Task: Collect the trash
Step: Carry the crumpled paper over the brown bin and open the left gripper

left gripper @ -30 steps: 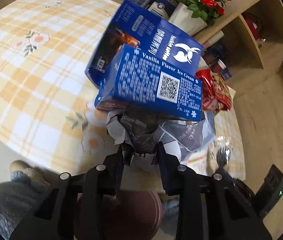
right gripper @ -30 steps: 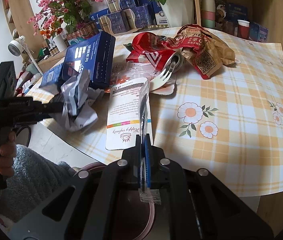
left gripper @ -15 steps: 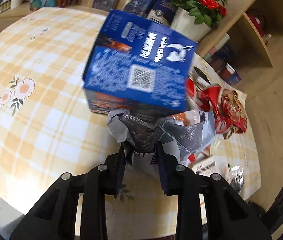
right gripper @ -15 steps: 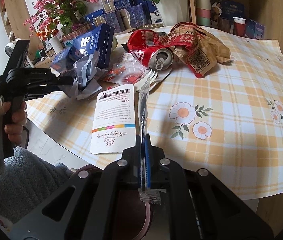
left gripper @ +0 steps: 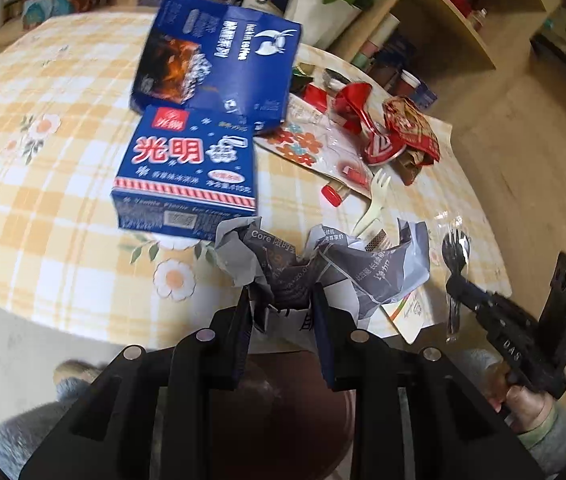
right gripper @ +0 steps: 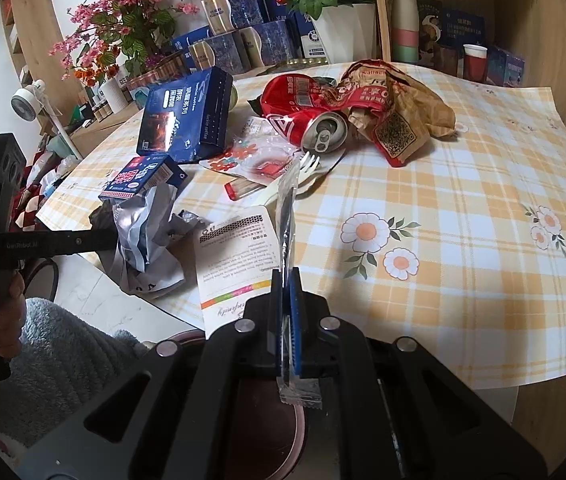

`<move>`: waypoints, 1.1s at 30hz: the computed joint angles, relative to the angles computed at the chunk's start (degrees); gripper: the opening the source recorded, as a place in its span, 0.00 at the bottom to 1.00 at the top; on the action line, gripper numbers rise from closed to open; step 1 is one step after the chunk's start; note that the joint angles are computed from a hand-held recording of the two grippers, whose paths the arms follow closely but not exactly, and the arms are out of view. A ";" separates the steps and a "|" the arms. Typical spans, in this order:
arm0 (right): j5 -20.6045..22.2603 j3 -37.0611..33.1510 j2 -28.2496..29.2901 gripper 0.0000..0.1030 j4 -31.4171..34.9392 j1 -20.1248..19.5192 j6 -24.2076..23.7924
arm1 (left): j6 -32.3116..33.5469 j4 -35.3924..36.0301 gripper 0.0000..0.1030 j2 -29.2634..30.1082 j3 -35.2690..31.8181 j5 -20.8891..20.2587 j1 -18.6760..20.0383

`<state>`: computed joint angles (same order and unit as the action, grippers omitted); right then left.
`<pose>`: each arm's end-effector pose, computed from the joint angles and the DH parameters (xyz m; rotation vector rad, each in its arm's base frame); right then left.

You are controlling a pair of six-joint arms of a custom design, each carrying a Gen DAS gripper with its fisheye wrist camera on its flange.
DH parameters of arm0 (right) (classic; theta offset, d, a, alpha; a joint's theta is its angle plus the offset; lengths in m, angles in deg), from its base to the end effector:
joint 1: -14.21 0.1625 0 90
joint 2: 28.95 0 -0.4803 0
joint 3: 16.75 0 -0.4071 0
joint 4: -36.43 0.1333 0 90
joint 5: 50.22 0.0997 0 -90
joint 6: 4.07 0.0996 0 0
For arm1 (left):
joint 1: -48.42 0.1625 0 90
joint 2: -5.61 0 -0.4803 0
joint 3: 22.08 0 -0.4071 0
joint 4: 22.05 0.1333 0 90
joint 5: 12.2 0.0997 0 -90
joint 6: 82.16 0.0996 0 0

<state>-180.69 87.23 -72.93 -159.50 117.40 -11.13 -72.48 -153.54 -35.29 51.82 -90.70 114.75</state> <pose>0.2204 -0.6395 0.1624 0.0505 -2.3223 1.0164 -0.1879 -0.8102 0.1734 0.8254 2.8323 -0.2535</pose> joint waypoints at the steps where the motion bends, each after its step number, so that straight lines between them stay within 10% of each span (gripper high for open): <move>1: -0.21 0.17 -0.02 0.07 -0.14 0.13 0.10 | -0.75 -0.51 0.27 -0.23 0.36 -0.13 0.13; 26: -3.31 4.60 -1.20 0.07 -6.08 6.17 0.38 | 16.49 -5.58 0.27 -14.09 17.78 1.70 -2.61; 33: -2.80 6.82 -1.33 0.07 -5.64 6.87 3.89 | 24.46 -9.63 0.28 -15.00 25.06 9.57 -3.38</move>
<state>-183.49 94.06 -74.25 -165.14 124.27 -7.24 -48.02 -163.17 -50.29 76.88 -81.12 111.38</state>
